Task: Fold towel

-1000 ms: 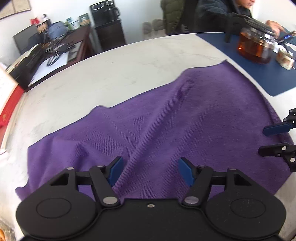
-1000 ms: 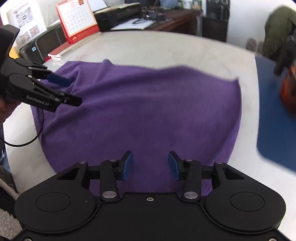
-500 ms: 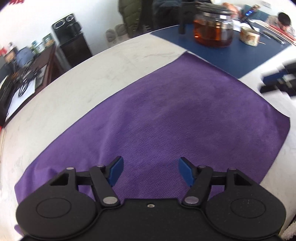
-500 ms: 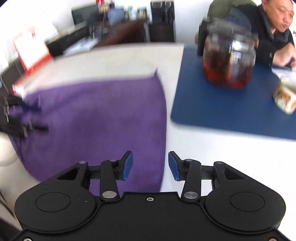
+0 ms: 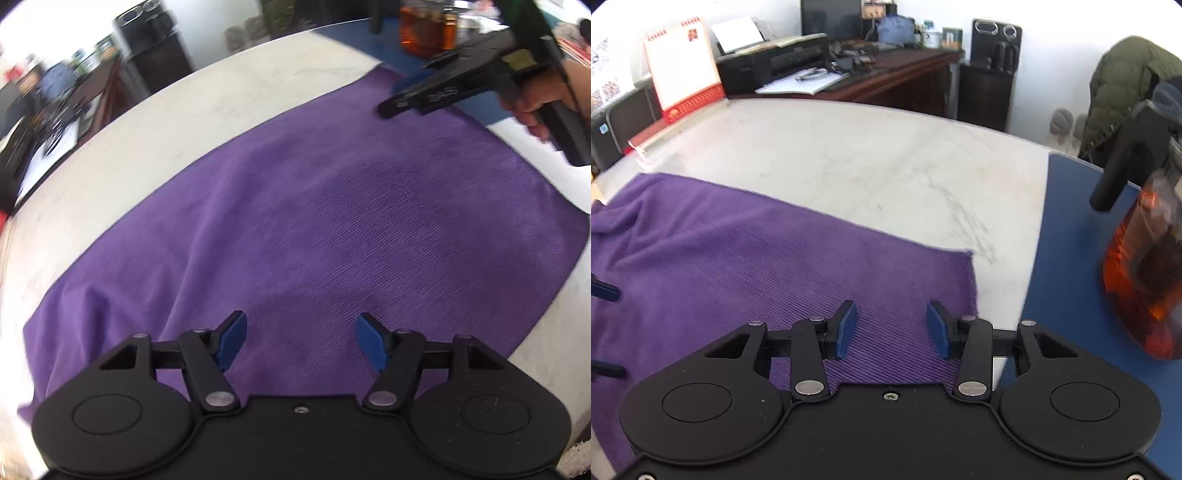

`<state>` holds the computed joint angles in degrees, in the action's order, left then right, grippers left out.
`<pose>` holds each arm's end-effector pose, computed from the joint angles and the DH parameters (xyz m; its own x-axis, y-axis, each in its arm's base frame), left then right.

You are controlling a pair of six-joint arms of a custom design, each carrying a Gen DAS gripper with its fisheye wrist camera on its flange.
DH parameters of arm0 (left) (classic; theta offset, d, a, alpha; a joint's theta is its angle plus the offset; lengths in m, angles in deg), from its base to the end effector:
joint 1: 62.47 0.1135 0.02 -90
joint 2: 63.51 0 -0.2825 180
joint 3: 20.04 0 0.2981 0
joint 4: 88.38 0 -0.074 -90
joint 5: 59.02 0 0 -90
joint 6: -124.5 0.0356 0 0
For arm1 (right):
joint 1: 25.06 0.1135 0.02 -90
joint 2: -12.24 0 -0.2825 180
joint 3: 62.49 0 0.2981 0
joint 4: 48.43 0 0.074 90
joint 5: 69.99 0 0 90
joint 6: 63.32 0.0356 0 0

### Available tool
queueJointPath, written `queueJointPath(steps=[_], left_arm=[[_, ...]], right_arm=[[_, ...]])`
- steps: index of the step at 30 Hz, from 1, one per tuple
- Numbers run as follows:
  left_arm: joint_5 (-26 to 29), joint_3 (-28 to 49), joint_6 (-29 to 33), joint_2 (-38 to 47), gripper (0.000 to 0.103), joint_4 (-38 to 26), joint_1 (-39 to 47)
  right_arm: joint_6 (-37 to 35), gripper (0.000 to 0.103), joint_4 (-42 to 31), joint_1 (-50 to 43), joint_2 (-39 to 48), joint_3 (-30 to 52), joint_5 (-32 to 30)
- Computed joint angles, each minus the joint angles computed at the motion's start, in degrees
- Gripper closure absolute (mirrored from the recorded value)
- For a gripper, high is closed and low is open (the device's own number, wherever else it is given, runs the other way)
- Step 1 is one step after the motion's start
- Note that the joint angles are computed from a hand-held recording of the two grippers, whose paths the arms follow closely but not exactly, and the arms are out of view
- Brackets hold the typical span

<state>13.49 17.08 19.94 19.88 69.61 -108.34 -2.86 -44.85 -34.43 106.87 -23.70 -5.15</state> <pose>0.1703 -0.1601 0.0784 -0.7787 0.4584 -0.4284 0.4250 0.8877 0.1772 0.2740 -0.0299 0.0644 -0.6249 -0.3492 -0.6983 -0.4799 0.8773 -0.0093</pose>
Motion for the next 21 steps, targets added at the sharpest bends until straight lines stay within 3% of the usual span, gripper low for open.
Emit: queueJointPath(steps=[8, 11, 15, 17, 19, 21], left_arm=[[0.1, -1.7, -2.8, -4.9, 0.040, -4.7, 1.7], [2.8, -2.6, -4.0, -6.5, 0.040, -5.4, 2.7], [4.3, -4.3, -5.9, -9.7, 0.040, -5.4, 3.3], [4.0, -6.0, -5.9, -14.8, 0.040, -6.9, 4.0], [4.5, -8.2, -5.3, -23.1, 0.040, -10.7, 6.4], [6.8, -10.5, -3.9, -35.5, 0.040, -18.5, 12.7]], right_arm=[[-0.4, 0.063, -0.7, -3.8, 0.3, 0.8, 2.0], [0.0, 0.063, 0.8, -3.8, 1.1, 0.8, 2.6], [4.1, 0.062, 3.0, -1.1, -0.2, -0.7, 8.4], [5.6, 0.062, 0.4, -0.5, -3.1, -1.3, 7.2], [5.6, 0.062, -4.6, 0.3, -10.5, -3.7, 1.3], [4.6, 0.062, -10.6, 4.5, -17.9, -6.1, -0.3]])
